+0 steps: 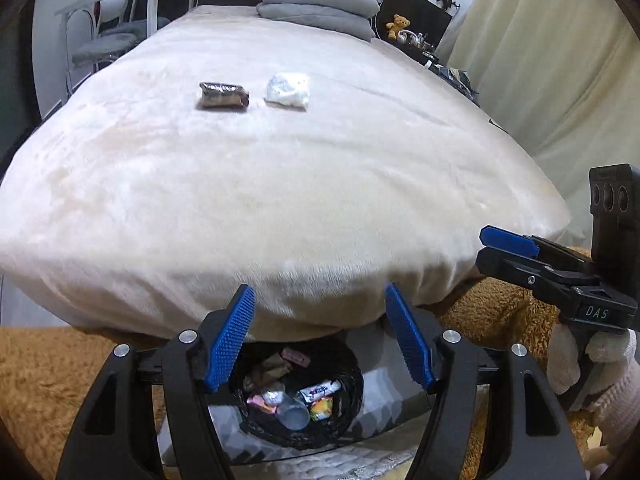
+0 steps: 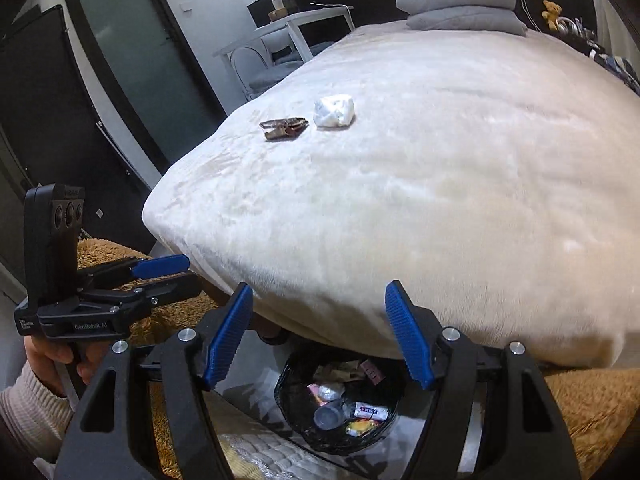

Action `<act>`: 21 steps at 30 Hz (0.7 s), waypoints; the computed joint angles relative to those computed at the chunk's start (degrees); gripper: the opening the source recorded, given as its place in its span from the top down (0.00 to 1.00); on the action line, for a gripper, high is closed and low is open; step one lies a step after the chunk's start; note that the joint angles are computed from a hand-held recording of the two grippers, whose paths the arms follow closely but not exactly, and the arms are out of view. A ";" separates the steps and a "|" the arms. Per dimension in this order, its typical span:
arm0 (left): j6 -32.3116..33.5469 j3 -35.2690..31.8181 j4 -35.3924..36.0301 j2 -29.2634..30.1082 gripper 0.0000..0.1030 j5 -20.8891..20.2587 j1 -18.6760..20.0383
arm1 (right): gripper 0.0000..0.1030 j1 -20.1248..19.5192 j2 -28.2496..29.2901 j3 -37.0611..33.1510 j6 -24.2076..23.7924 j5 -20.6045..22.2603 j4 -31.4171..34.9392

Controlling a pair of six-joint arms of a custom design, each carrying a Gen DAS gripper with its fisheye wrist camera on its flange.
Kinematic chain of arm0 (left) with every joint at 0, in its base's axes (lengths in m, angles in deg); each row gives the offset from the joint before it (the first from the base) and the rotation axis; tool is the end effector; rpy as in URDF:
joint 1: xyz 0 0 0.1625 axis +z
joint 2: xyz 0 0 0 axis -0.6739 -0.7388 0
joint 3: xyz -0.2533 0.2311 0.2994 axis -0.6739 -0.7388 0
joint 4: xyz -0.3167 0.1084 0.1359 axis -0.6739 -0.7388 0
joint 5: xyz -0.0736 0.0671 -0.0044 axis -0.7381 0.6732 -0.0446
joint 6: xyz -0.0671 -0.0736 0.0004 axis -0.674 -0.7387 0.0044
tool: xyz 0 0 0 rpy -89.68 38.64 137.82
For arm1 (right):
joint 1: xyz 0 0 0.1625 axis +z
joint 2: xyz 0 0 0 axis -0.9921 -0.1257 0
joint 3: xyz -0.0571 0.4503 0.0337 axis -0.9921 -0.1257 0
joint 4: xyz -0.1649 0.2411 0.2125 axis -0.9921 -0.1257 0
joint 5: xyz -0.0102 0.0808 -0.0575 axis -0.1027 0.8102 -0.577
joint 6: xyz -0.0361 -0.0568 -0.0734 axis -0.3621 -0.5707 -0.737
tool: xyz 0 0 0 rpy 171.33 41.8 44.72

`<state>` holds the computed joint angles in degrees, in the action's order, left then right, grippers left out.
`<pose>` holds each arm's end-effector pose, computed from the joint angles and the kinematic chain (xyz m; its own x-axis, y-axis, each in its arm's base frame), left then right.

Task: Collect trash
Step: 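Move both open tools back toward the XUE packet and tissue on the bed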

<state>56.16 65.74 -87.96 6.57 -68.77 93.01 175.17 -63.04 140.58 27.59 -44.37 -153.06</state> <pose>-0.3226 -0.6610 0.1018 -0.7473 0.5551 -0.3652 0.6474 0.7319 -0.2124 0.1251 -0.5716 0.3670 -0.8765 -0.1215 0.4658 -0.3787 0.7713 -0.5116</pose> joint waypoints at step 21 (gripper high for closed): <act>7.51 -41.29 18.14 15.72 0.06 6.37 4.13 | 0.10 0.02 20.10 -40.69 -6.85 -0.09 21.57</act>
